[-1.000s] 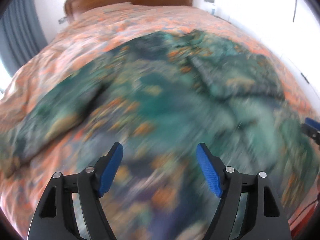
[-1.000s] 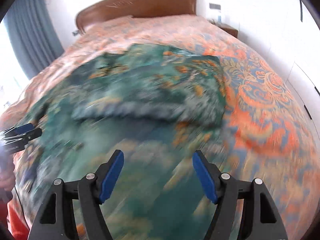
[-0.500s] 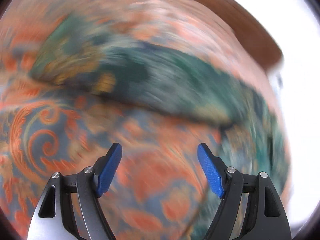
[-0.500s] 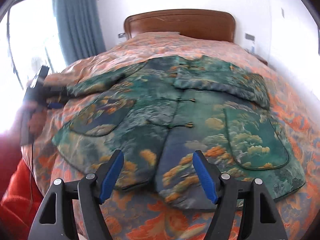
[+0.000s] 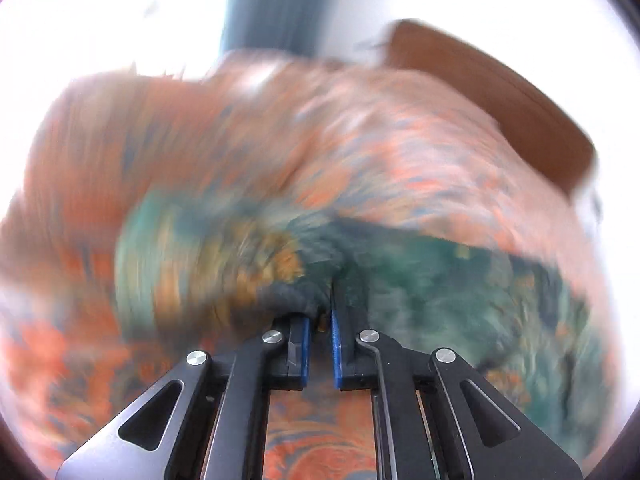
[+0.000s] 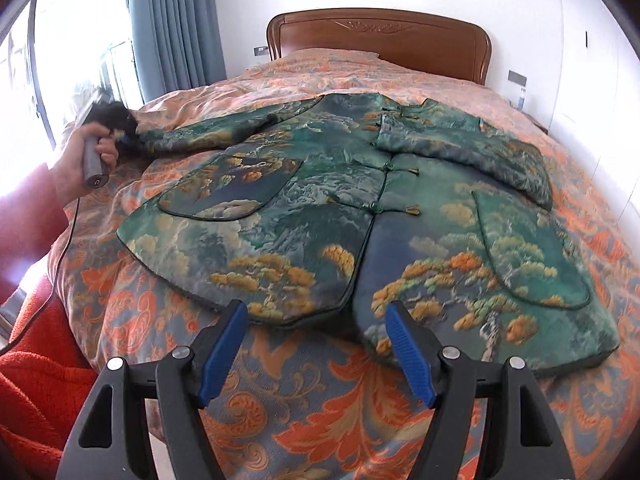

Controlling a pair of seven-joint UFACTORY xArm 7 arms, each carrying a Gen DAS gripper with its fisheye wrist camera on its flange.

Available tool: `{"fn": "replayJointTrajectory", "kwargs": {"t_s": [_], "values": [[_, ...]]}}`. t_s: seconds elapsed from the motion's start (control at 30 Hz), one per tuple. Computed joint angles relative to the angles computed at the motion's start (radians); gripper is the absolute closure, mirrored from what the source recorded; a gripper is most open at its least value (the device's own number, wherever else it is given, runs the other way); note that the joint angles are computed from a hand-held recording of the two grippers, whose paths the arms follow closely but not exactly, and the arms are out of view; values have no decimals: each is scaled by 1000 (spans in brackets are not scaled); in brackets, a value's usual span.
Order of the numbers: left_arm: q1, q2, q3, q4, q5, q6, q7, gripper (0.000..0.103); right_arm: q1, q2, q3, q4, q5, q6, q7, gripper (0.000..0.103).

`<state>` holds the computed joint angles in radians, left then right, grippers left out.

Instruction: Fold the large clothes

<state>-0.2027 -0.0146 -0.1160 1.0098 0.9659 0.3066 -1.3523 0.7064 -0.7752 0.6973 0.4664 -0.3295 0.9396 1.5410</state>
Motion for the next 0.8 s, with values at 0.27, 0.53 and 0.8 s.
{"fn": "replayJointTrajectory", "kwargs": {"t_s": [0.27,0.53,0.8], "values": [[-260,84,-170,193,457,280,133,96,4,-108,24,-30,-9,42,60,30],[-431,287,-174,271,296,341,489,38,78,-248,36,-87,74,163,135,30],[-435,119,-108,32,222,168,464,19,114,-316,21,-123,97,203,154,30]]}}
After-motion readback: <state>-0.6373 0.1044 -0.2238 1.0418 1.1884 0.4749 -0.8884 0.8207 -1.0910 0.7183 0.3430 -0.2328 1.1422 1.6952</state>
